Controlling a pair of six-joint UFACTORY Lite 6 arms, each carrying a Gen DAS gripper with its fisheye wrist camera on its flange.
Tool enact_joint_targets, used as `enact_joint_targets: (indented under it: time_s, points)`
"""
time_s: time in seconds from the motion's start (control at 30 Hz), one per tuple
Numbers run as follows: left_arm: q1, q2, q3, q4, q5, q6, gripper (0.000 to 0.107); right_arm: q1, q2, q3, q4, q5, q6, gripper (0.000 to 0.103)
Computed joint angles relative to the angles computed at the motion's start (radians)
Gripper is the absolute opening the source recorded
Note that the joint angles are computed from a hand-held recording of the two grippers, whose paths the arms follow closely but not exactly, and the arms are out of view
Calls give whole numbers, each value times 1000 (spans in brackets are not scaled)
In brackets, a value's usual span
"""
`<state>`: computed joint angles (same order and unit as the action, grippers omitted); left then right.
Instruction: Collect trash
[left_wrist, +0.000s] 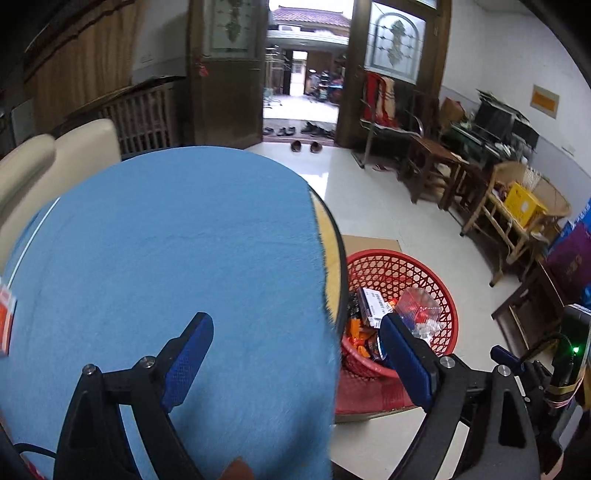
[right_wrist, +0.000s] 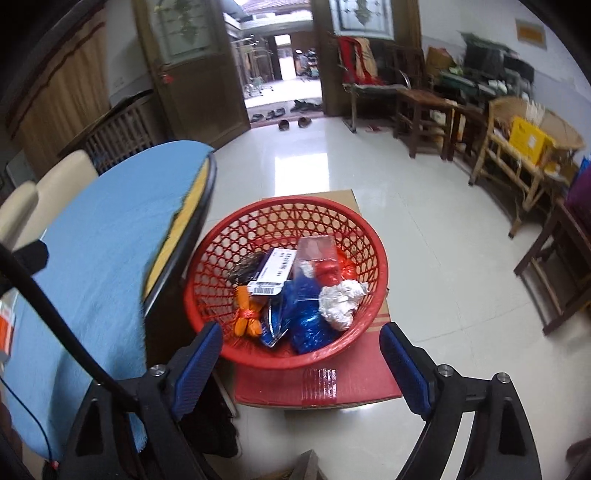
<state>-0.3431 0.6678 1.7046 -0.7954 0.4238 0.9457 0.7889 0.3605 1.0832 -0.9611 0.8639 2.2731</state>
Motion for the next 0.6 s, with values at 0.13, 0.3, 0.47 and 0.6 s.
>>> enact_joint_targets:
  time_s: [0.13, 0.3, 0.47, 0.6]
  points:
    - [21, -106, -173, -107, -63, 116, 92, 68, 41, 71, 34, 93, -15, 92]
    - [37, -201, -313, -251, -107, 275, 92, 126, 89, 162, 89, 208, -30, 96]
    - [37, -243, -375, -311, -152, 349, 92, 165, 91, 210, 70, 259, -38, 97]
    - [38, -262, -422, -451, -171, 513, 92, 166, 89, 224, 56, 259, -43, 97]
